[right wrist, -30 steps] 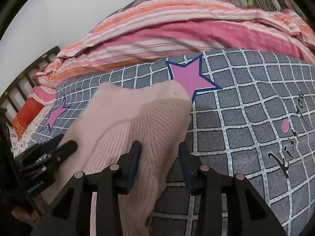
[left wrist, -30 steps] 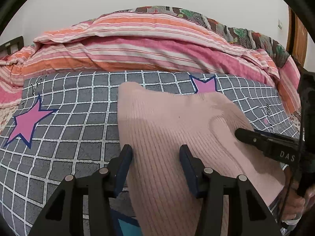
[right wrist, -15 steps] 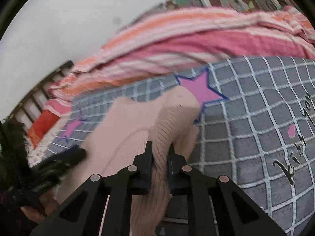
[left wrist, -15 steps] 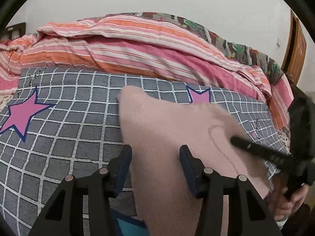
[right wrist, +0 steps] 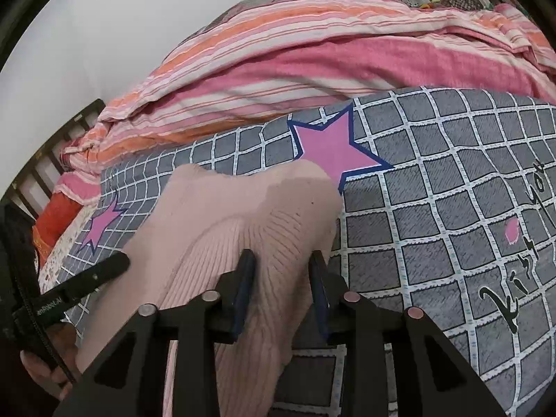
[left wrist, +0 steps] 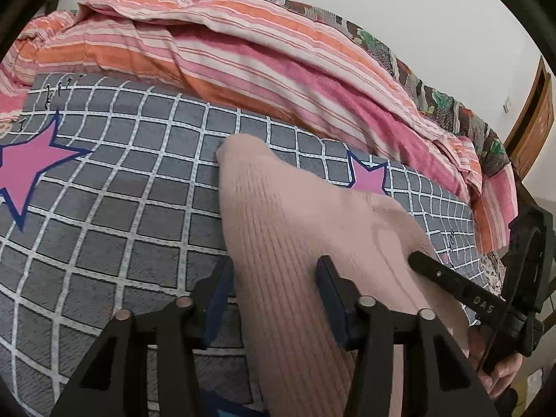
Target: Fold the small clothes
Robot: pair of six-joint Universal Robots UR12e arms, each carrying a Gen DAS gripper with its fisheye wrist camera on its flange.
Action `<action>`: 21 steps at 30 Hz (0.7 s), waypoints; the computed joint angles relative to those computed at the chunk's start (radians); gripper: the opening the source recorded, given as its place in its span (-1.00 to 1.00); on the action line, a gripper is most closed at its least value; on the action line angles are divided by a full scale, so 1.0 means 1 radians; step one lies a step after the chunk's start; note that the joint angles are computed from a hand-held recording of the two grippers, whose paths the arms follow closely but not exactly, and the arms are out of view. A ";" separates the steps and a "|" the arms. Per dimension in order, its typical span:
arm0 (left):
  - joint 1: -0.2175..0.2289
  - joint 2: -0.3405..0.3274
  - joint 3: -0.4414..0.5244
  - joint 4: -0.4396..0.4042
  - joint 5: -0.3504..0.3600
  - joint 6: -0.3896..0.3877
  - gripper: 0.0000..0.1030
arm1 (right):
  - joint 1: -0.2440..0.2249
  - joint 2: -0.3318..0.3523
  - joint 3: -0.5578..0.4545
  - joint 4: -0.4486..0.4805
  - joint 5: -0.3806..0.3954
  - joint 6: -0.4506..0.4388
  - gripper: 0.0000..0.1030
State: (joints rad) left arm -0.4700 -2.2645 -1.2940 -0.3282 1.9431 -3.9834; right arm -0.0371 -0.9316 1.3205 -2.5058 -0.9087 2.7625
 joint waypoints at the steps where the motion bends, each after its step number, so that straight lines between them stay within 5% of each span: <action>1: -0.004 -0.005 0.010 -0.017 0.017 0.009 -0.26 | 0.001 0.001 0.000 0.006 0.003 -0.016 -0.73; 7: -0.026 -0.011 0.031 -0.066 0.094 0.071 -0.27 | 0.008 0.001 0.000 0.007 -0.037 -0.045 -0.70; 13: -0.036 -0.002 0.014 -0.057 0.096 0.095 -0.26 | 0.010 -0.003 0.008 -0.010 -0.074 -0.030 -0.37; 21: -0.051 0.011 -0.009 -0.052 0.114 0.136 -0.26 | -0.001 -0.029 0.047 -0.039 -0.069 -0.083 -0.33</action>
State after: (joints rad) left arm -0.5214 -2.2531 -1.3025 -0.3807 2.0576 -3.8474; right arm -0.0376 -0.9606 1.3677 -2.5446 -0.9781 2.6799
